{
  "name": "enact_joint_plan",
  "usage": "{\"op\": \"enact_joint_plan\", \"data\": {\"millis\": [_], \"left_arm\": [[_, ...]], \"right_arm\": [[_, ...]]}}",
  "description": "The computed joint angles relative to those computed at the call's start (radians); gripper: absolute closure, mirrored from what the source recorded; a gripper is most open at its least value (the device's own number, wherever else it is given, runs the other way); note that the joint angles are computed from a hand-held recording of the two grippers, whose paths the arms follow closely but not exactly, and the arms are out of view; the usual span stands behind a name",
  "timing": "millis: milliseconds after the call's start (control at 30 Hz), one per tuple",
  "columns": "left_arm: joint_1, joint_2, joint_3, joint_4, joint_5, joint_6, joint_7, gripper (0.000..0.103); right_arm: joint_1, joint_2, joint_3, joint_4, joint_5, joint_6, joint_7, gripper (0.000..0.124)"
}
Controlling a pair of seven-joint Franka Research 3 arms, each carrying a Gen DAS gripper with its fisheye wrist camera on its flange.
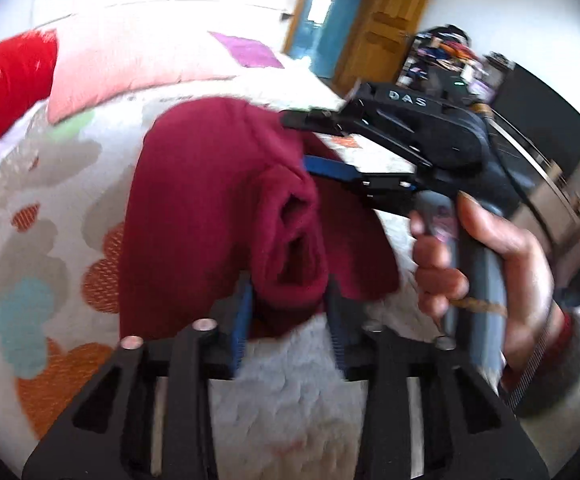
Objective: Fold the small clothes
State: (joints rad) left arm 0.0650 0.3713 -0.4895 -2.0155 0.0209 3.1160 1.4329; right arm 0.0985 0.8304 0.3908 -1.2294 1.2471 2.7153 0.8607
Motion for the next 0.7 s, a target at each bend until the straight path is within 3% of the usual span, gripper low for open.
{"op": "enact_joint_plan", "data": {"millis": [67, 100, 233, 300, 333, 400, 433, 600, 700], "left_arm": [[0.092, -0.037, -0.089, -0.048, -0.010, 0.026, 0.023, 0.054], [0.105, -0.057, -0.100, -0.075, -0.050, 0.053, 0.066, 0.051], [-0.014, -0.084, 0.063, -0.090, 0.034, 0.068, -0.022, 0.051], [0.010, -0.066, 0.060, -0.078, 0.035, 0.067, -0.045, 0.051], [0.066, -0.053, 0.012, -0.082, 0.025, 0.071, -0.037, 0.051], [0.097, -0.029, -0.012, -0.067, 0.031, 0.060, -0.043, 0.051], [0.074, -0.026, 0.015, -0.062, 0.043, 0.047, -0.055, 0.051], [-0.036, -0.027, 0.144, -0.074, 0.087, 0.014, -0.110, 0.051], [-0.054, -0.020, 0.166, -0.074, 0.107, 0.027, -0.125, 0.051]], "right_arm": [[-0.025, -0.013, 0.030, -0.019, 0.039, -0.027, -0.049, 0.065], [-0.017, -0.015, 0.019, -0.018, 0.031, -0.038, -0.035, 0.062], [0.063, 0.017, -0.067, 0.050, -0.111, -0.075, 0.132, 0.058], [0.127, 0.022, -0.140, 0.076, -0.256, -0.079, 0.271, 0.058], [0.137, 0.015, -0.148, 0.067, -0.290, -0.062, 0.294, 0.058], [0.092, -0.021, -0.068, 0.002, -0.237, 0.019, 0.210, 0.058], [0.082, -0.021, -0.052, -0.005, -0.228, 0.029, 0.201, 0.054], [0.128, -0.016, -0.129, 0.006, -0.381, -0.041, 0.364, 0.052], [0.116, 0.025, -0.098, 0.056, -0.401, -0.046, 0.366, 0.051]]}}
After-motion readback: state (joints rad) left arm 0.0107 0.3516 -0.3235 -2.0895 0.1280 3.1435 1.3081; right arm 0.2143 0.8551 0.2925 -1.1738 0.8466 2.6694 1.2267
